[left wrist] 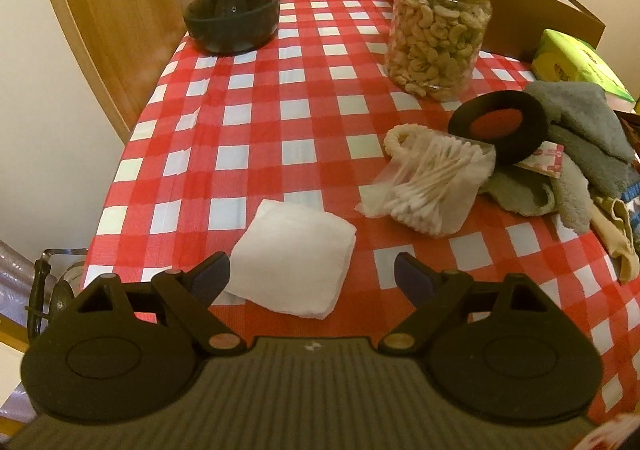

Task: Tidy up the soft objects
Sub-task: 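Grasp the red booklet with the right tool while the left tool grasps the white cloth, then carry the red booklet into the brown box with the right tool and release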

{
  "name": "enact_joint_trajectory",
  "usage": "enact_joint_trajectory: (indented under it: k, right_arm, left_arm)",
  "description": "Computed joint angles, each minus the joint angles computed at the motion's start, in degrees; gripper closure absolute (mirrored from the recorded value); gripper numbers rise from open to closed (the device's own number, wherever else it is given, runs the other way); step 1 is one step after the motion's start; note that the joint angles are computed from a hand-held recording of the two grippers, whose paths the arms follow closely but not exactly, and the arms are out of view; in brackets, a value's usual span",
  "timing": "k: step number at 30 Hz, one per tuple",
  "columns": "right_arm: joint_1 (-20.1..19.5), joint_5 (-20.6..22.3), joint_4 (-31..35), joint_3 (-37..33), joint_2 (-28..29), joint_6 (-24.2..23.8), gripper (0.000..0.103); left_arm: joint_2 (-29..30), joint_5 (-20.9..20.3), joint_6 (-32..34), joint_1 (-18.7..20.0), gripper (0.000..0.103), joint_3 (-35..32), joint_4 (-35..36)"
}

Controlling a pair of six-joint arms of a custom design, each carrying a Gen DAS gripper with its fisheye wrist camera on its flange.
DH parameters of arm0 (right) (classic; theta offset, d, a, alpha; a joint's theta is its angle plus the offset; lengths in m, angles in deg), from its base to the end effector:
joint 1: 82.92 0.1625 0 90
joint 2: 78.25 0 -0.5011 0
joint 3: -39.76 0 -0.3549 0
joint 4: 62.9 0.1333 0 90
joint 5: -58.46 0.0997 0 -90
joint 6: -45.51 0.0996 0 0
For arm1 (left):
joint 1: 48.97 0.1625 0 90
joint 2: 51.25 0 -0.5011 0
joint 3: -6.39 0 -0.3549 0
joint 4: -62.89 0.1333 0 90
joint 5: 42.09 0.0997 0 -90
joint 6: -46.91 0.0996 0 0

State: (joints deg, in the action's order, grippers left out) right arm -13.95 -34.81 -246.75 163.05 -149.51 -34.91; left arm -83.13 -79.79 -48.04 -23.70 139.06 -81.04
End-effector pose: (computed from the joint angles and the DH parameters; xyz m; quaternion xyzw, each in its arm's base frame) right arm -0.0675 -0.5311 0.3496 0.4537 -0.8162 0.2052 0.2930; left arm -0.2556 -0.3552 -0.0359 -0.0455 0.8408 -0.3351 0.4227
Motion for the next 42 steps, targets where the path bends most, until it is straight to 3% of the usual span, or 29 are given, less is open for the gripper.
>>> enact_joint_trajectory:
  k: [5,11,17,24,27,29,31,33,42]
  right_arm:
    - [0.24,1.22,2.05,-1.15,-0.30,1.08,0.094]
    - [0.78,3.57,7.64,-2.91,-2.57,3.83,0.101]
    - [1.26,3.34,10.16,-4.18,-3.50,7.15,0.102]
    - [1.00,4.05,12.42,-5.16,-4.21,8.86,0.102]
    - [0.90,4.13,12.99,-5.29,-4.43,8.70,0.102]
    - [0.74,4.33,13.54,-5.40,-4.63,8.75,0.102]
    - [0.56,4.60,13.75,-5.41,-4.84,8.76,0.102]
    - [0.51,4.70,14.01,-5.49,-4.95,8.99,0.102]
    - [-0.22,6.32,18.09,-7.28,-6.16,9.93,0.102]
  left_arm:
    - [0.02,0.29,0.82,0.51,0.015,0.52,-0.80]
    - [0.27,-0.04,3.67,1.77,0.022,1.76,-5.72]
    - [0.65,-0.49,5.50,3.39,0.027,2.16,-8.47]
    - [-0.78,-0.27,1.77,4.45,0.031,2.77,-6.97]
    - [-1.24,-0.26,0.71,4.52,0.039,2.48,-4.98]
    - [-1.29,-0.01,-0.59,4.23,0.050,2.52,-4.26]
    - [-1.24,0.45,-0.75,3.84,0.082,2.79,-4.61]
    - [-1.08,0.36,-0.75,3.52,0.094,3.00,-5.58]
    - [-0.40,-0.40,-2.96,1.03,0.097,0.27,-2.82]
